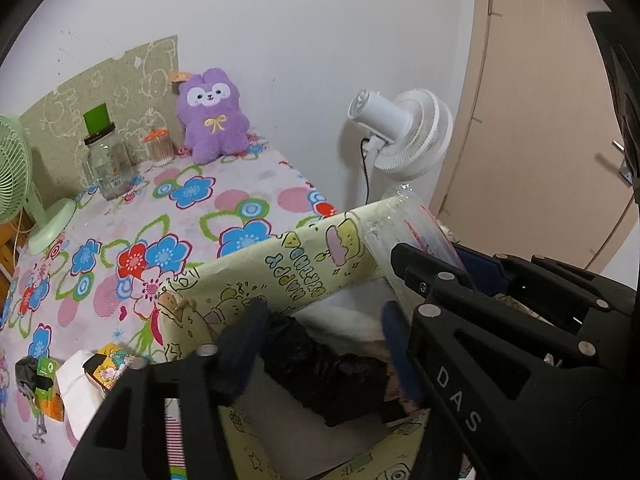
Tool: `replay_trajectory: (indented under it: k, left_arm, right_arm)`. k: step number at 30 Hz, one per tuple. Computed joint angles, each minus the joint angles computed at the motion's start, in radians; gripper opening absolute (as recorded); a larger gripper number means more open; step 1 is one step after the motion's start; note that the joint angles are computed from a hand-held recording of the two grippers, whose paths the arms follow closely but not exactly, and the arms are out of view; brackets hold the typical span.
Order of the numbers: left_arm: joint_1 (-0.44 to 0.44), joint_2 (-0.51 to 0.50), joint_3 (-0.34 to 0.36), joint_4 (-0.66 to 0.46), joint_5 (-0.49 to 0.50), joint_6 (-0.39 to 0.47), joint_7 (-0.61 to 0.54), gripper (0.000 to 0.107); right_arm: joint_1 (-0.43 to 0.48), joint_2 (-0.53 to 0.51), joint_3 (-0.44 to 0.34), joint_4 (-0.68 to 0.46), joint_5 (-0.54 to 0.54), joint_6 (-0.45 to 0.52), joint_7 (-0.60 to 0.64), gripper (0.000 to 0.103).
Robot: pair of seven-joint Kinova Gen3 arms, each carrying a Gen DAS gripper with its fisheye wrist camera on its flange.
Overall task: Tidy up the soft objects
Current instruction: 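Lift and carry the cloth and straw bag toward the storage box, then open both tools over the box, dropping the cloth and straw bag inside, then withdraw both tools from the box back toward the table items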
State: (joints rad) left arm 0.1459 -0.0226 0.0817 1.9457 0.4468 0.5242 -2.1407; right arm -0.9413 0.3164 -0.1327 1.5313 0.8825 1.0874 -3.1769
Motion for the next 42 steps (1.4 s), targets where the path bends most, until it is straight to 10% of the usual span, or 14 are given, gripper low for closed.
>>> replay_trajectory:
  k: [9,14,23,42]
  left_arm:
    - [-0.009,0.024,0.004,-0.037,-0.065,0.046,0.077,0.074]
    - [-0.018,0.018,0.001,-0.038,-0.045,0.055,0.055,0.076]
    - [-0.030,-0.020,-0.023,-0.018,-0.012,0.058,0.005,0.080]
    - [-0.055,-0.129,-0.107,0.024,0.023,0.064,-0.064,0.093]
  right_arm:
    - [0.037,0.004,0.003,0.001,-0.038,-0.079,0.037,0.030]
    - [0.039,0.001,0.011,-0.005,-0.071,-0.097,0.060,0.058]
    - [-0.011,0.015,0.015,-0.043,-0.031,-0.029,0.036,0.075]
    - [-0.119,0.049,0.012,-0.156,0.049,0.092,0.035,0.083]
